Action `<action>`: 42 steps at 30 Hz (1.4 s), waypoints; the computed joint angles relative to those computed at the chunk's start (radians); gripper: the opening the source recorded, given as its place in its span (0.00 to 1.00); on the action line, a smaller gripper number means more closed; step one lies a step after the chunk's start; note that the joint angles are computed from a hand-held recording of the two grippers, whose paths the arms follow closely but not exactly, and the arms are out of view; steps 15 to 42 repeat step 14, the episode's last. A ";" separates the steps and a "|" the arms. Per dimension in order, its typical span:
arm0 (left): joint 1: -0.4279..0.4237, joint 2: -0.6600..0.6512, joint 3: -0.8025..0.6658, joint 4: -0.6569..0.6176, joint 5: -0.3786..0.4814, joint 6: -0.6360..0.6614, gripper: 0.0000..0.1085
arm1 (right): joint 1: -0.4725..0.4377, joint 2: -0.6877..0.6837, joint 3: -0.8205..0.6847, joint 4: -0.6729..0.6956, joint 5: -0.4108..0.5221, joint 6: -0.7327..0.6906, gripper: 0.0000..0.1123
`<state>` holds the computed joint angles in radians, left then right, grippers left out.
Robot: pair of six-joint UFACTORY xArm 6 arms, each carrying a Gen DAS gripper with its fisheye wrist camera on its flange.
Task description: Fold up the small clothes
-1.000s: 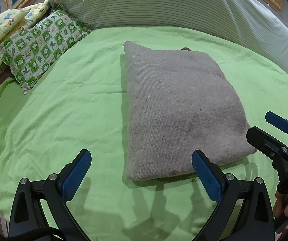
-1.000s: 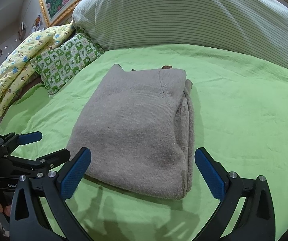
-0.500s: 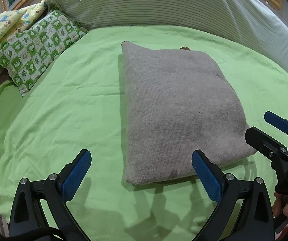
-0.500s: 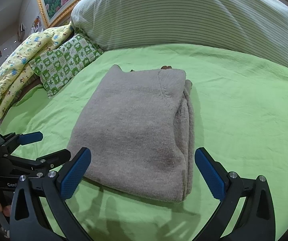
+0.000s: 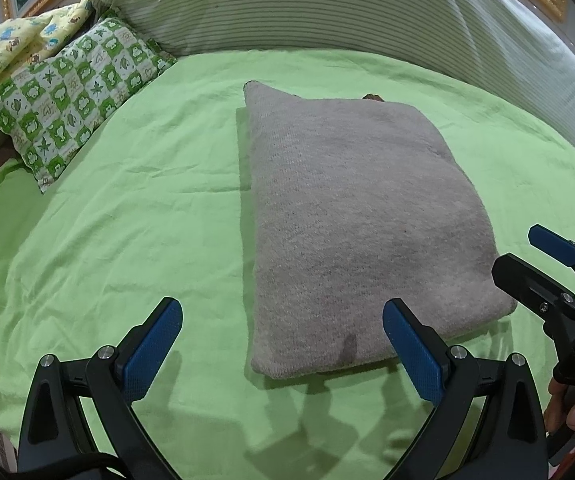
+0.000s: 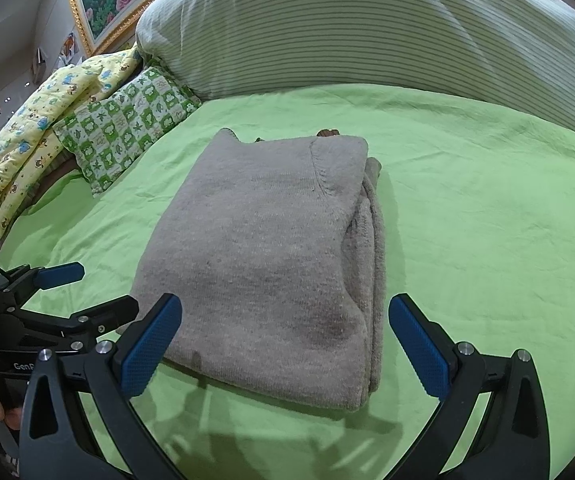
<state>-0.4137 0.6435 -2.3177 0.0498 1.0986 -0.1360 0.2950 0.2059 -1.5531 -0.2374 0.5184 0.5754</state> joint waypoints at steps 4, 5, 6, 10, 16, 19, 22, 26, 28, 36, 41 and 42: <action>0.005 0.016 -0.024 -0.004 0.010 -0.001 0.93 | -0.001 0.010 -0.016 0.007 0.007 -0.007 0.92; 0.007 0.021 -0.032 -0.004 0.012 0.002 0.93 | 0.001 0.009 -0.015 -0.002 0.008 0.003 0.92; 0.008 0.025 -0.039 -0.005 0.015 0.003 0.93 | 0.000 0.011 -0.017 -0.003 0.008 0.004 0.92; 0.010 0.036 -0.056 -0.008 0.013 0.009 0.93 | 0.001 0.019 -0.030 0.006 0.012 0.004 0.92; 0.012 0.059 -0.098 -0.025 0.031 0.018 0.93 | 0.002 0.026 -0.041 0.000 0.017 0.005 0.92; 0.012 0.059 -0.098 -0.025 0.031 0.018 0.93 | 0.002 0.026 -0.041 0.000 0.017 0.005 0.92; 0.012 0.059 -0.098 -0.025 0.031 0.018 0.93 | 0.002 0.026 -0.041 0.000 0.017 0.005 0.92; 0.012 0.059 -0.098 -0.025 0.031 0.018 0.93 | 0.002 0.026 -0.041 0.000 0.017 0.005 0.92; 0.012 0.059 -0.098 -0.025 0.031 0.018 0.93 | 0.002 0.026 -0.041 0.000 0.017 0.005 0.92; 0.012 0.059 -0.098 -0.025 0.031 0.018 0.93 | 0.002 0.026 -0.041 0.000 0.017 0.005 0.92; 0.012 0.059 -0.098 -0.025 0.031 0.018 0.93 | 0.002 0.026 -0.041 0.000 0.017 0.005 0.92; 0.012 0.059 -0.098 -0.025 0.031 0.018 0.93 | 0.002 0.026 -0.041 0.000 0.017 0.005 0.92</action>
